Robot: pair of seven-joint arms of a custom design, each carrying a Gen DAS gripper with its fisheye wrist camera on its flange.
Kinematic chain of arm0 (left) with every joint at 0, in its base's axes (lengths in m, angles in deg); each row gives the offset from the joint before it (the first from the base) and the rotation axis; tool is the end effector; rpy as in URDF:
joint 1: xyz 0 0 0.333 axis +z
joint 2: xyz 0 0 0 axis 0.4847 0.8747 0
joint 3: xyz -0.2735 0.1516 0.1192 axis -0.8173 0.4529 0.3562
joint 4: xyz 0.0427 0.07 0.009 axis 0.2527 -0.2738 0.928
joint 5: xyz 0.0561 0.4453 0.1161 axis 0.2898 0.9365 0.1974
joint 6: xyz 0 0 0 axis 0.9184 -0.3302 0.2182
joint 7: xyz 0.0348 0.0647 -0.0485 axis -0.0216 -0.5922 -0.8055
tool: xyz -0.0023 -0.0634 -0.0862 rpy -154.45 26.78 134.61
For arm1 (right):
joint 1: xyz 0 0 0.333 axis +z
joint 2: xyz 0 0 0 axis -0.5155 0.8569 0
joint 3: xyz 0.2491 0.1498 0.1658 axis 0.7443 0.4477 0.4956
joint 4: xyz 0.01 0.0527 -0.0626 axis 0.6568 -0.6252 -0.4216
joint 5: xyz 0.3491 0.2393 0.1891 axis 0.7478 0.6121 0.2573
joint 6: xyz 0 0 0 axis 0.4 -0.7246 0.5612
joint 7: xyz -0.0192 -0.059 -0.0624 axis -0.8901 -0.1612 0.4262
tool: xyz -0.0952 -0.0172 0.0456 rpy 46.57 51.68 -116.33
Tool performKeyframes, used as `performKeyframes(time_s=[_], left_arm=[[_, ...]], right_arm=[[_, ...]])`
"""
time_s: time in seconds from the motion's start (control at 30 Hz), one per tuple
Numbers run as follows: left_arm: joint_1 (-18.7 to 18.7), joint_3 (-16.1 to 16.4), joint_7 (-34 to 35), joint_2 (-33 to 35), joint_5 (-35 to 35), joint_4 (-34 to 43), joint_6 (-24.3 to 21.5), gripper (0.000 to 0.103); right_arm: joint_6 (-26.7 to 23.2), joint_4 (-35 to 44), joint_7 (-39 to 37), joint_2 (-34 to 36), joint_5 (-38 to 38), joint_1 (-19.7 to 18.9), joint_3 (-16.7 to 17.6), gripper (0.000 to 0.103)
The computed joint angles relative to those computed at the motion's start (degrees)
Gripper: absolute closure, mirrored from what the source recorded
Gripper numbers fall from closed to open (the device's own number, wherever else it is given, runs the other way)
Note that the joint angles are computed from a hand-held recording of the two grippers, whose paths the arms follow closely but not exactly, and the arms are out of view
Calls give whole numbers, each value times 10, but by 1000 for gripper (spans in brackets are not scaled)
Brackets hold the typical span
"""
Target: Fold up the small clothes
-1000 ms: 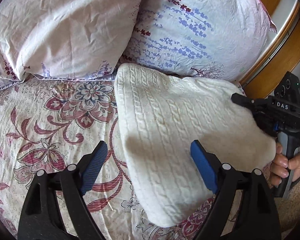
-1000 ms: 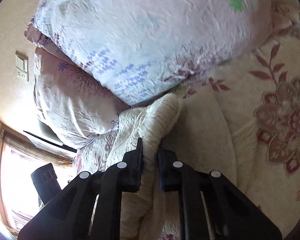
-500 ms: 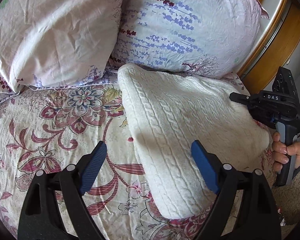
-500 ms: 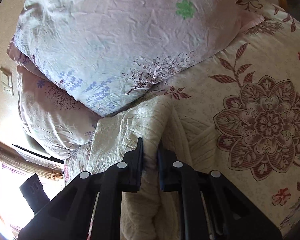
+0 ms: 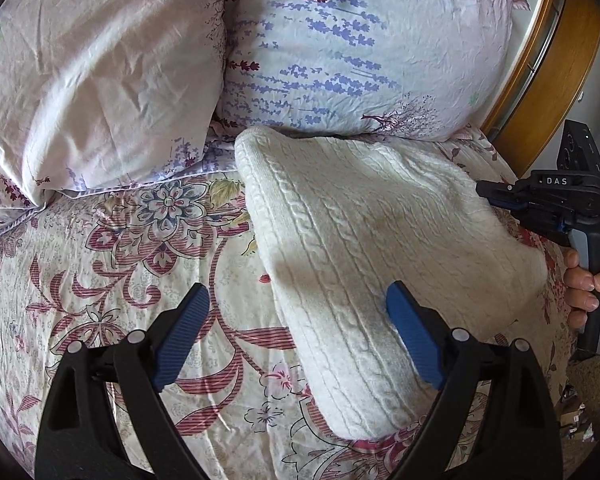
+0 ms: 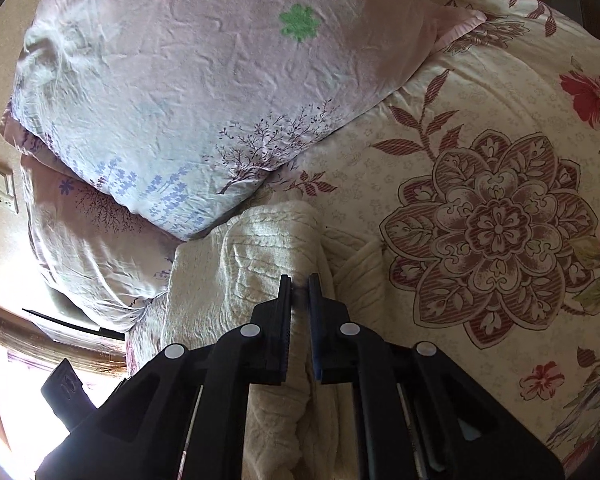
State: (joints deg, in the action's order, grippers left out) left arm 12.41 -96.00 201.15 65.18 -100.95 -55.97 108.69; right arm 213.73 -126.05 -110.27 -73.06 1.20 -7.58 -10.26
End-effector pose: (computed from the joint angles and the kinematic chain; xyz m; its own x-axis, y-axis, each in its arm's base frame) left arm 0.5273 -0.2741 0.3978 -0.7264 -0.6694 0.1558 -0.6217 0.5433 -0.5641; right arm 0.3564 0.3888 0.3789 -0.5437 -0.5049 -0.6704 -0.5065 0.8343 -0.2176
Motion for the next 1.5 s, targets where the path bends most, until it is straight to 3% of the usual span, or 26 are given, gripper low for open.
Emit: performKeyframes(time_s=[0.1,0.13,0.17,0.2,0.43,0.53,0.67,0.7,0.83,0.9,0.93,1.03,1.23,1.37,1.5], left_arm=[[0,1,4,-2,-2,-2,2,12],[1,2,6,-5,-1,-1,-5,11],[15,-3,-27,-12,38,1,-43,11],[8,7,-20,-20,36,-2,-52,10],[-8,43,178,-98,-90,-68,-83,5],[-16,47,227,-123,-108,-99,-76,5],[-32,31,246,-133,-94,-129,-19,5],[-38,29,252,-131,-94,-133,0,5],[-51,6,219,-107,-49,-142,96,5],[-41,-3,163,-91,4,-140,123,6],[-38,-1,143,-86,22,-138,127,6],[-34,8,98,-78,54,-134,124,6],[-29,25,48,-78,66,-124,84,7],[-30,26,51,-79,68,-123,68,7],[-23,20,38,-74,91,-122,59,6]], right_arm=[[9,-3,2,-7,4,3,3,89],[15,-5,7,-10,2,2,5,80],[22,-8,10,-15,4,3,7,69],[27,-11,15,-20,3,2,11,66],[45,-31,94,-54,-24,-14,64,65],[46,-31,141,-62,-55,-26,87,64],[23,-24,141,-61,-62,-10,85,45],[19,-22,128,-58,-56,-3,79,44],[-14,-7,-12,-31,38,47,40,44],[-24,3,-48,-18,53,54,37,60],[-26,7,-68,-12,65,59,33,74],[-45,15,-101,-4,81,69,32,87],[-100,18,-88,-25,71,83,44,92],[-87,1,-99,-16,122,101,36,93],[-52,-2,-24,6,77,85,46,93]])
